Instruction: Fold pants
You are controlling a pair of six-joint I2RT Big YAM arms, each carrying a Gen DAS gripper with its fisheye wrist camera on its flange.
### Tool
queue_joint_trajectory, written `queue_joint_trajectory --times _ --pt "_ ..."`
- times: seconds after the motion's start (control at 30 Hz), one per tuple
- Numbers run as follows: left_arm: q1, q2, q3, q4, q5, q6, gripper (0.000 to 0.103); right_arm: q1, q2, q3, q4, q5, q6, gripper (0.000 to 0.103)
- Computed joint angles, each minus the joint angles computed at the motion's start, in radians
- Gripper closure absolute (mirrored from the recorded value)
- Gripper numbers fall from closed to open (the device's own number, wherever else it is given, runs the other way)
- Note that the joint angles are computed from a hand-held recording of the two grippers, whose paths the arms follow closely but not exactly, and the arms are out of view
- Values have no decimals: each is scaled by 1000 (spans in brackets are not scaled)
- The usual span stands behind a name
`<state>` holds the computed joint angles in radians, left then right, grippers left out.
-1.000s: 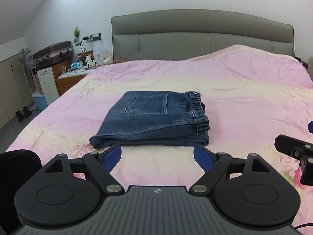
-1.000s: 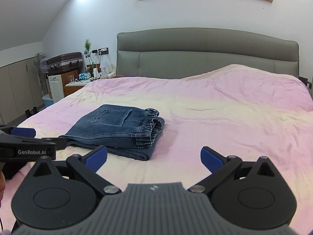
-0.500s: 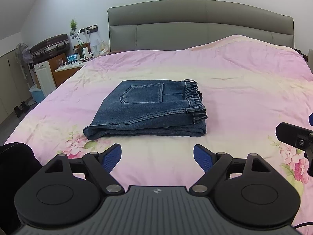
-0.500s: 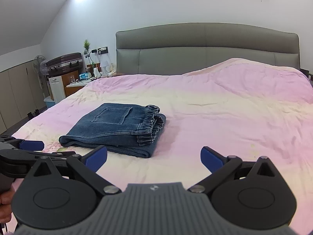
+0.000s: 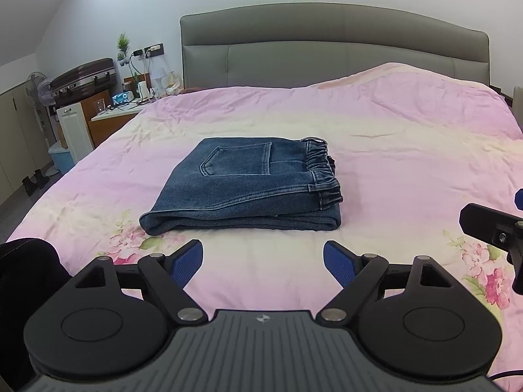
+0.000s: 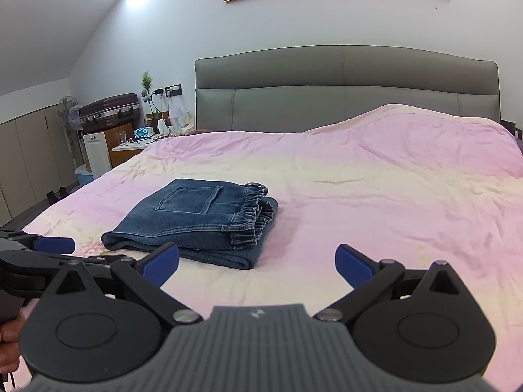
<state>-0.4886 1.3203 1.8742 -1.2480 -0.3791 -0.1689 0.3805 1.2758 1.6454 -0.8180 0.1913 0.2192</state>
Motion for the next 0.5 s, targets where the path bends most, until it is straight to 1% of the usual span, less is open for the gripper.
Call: queue_joint_trajectory --times 0.5 --pt "-12 -3 11 -5 -16 4 5 -2 -17 -15 19 -7 -9 5"
